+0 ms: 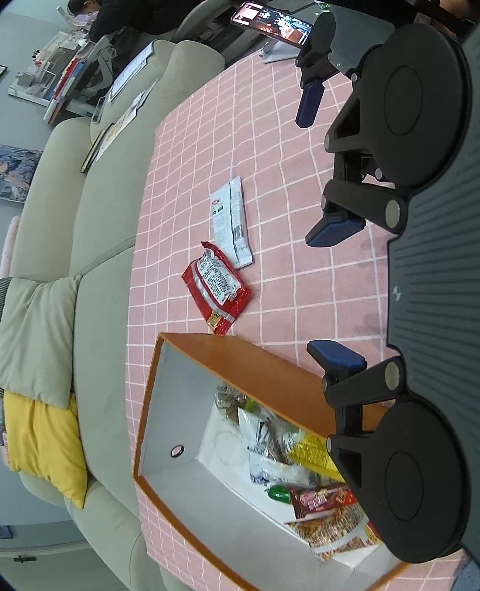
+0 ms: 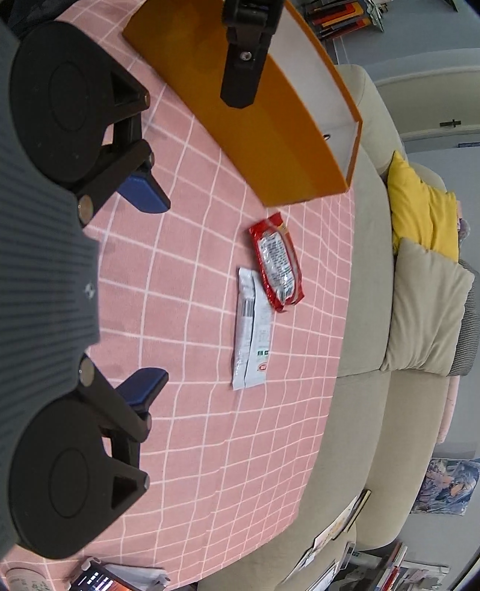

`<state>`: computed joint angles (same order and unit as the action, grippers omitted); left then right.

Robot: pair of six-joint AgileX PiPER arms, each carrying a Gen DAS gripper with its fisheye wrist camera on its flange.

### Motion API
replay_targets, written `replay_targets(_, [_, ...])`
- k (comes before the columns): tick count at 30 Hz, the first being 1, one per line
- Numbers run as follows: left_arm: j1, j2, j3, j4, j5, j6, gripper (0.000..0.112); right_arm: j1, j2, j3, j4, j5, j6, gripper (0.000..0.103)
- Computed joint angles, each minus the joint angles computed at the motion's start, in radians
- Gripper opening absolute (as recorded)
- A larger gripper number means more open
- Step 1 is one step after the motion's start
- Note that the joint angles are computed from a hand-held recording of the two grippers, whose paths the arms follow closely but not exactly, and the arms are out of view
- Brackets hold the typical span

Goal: Organize snacks
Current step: 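Withdraw both tools from the box toward the red and white packets, then lower the right tool onto the white packet and close its fingers on it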

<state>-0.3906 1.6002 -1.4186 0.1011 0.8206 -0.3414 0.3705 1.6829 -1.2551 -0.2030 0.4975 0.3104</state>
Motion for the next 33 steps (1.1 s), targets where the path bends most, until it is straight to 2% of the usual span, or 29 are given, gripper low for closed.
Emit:
replay_targets(5, [-0.011, 0.092, -0.085, 0.018, 0.013, 0.027, 0.068, -0.032, 0.063, -0.055, 0.024, -0.006, -0.075, 0.088])
replay_targets(9, [-0.025, 0.194, -0.193, 0.056, 0.043, 0.055, 0.068, -0.080, 0.149, -0.145, 0.105, 0.006, -0.238, 0.088])
replay_targets(14, [-0.028, 0.321, -0.320, 0.086, 0.061, 0.036, 0.067, -0.135, 0.248, -0.254, 0.153, 0.015, -0.361, 0.088])
replay_targets(23, [-0.026, 0.500, -0.490, 0.136, 0.083, 0.006, 0.065, -0.208, 0.459, -0.528, 0.285, 0.102, -0.645, 0.088])
replay_targets(30, [-0.015, 0.589, -0.585, 0.143, 0.078, -0.008, 0.064, -0.254, 0.590, -0.733, 0.400, 0.208, -0.717, 0.087])
replay_targets(33, [-0.017, 0.621, -0.615, 0.153, 0.080, -0.018, 0.064, -0.262, 0.623, -0.783, 0.428, 0.252, -0.718, 0.083])
